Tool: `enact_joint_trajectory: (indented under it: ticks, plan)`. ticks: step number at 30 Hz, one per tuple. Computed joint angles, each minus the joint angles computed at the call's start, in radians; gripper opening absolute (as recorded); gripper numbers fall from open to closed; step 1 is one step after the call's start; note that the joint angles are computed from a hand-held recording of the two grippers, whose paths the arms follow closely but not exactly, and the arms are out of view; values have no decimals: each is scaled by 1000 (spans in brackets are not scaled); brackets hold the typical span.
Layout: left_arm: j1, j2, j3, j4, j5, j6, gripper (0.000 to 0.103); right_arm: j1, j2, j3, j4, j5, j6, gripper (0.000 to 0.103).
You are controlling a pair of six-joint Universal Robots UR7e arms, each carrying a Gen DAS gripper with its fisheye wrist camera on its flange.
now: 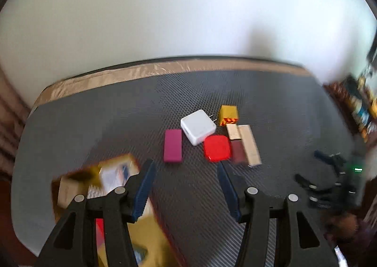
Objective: Organize rigid objects
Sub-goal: 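Grasp the magenta block with the left gripper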
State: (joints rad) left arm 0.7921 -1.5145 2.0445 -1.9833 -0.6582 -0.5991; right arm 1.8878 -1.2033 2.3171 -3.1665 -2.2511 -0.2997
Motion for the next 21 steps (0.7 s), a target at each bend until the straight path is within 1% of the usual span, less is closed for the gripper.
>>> enact_joint_trajectory:
  ticks: [2, 4, 6, 8, 14, 16, 18, 21]
  plan:
    - [38, 50, -28, -13, 20, 59, 56, 6, 3, 4, -6, 9, -1, 99]
    - [73, 87, -48, -47, 25, 129, 56, 4, -3, 6, 2, 24, -3, 99]
    - [109, 109, -69, -75, 3, 190, 56, 1, -8, 4, 18, 38, 3, 99]
    - [139, 135, -91, -76, -20, 225, 56, -4, -4, -3, 31, 49, 13, 99]
    - [195, 177, -115, -85, -40, 299, 56, -20, -3, -18, 72, 77, 46, 100]
    - [208, 187, -120, -73, -40, 298, 56, -22, 0, -23, 81, 81, 51, 101]
    - [227, 196, -134, -54, -55, 299, 56, -22, 1, -24, 82, 81, 51, 101]
    - [261, 207, -150, -80, -75, 331, 56, -22, 2, -24, 83, 82, 53, 101]
